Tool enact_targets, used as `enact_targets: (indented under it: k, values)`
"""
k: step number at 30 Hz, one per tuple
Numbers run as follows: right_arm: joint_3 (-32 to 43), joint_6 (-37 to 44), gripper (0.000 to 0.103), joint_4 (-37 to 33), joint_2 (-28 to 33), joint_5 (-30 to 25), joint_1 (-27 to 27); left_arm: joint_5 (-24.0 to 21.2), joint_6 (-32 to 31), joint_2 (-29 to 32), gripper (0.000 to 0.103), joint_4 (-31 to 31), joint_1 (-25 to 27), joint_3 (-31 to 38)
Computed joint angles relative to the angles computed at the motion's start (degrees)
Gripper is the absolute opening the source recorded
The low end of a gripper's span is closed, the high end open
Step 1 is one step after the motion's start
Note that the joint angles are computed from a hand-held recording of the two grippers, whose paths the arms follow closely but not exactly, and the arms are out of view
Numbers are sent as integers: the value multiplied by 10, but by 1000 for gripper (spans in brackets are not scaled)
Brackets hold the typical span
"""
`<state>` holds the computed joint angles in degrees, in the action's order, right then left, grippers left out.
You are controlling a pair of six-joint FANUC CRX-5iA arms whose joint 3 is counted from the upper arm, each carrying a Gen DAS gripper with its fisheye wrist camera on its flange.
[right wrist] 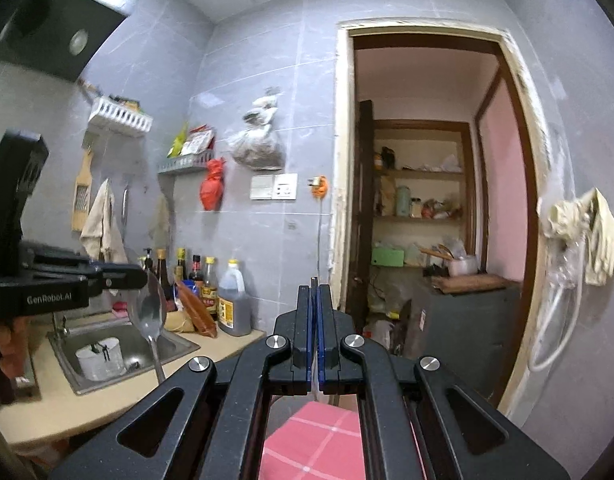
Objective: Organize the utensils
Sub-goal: 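Lift the spoon and fork and carry both above the white caddy, then open both grippers to drop the spoon and fork into the caddy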
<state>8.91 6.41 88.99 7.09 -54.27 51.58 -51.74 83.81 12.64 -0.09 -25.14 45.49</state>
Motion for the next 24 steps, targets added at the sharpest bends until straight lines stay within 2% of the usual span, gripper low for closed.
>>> enact_targets:
  k: [8, 16, 20, 24]
  values:
    - [25, 59, 2, -9, 40, 29, -14, 6, -13, -9, 2, -60, -10, -25]
    - [17, 65, 2, -24, 48, 47, -26, 22, -13, -24, 2, -107, -33, -68]
    - [10, 68, 2, -40, 46, 60, -26, 25, -25, -29, 2, -97, -37, -90]
    - [0, 71, 2, -63, 39, 79, -26, 18, -35, -29, 2, -45, -27, -104]
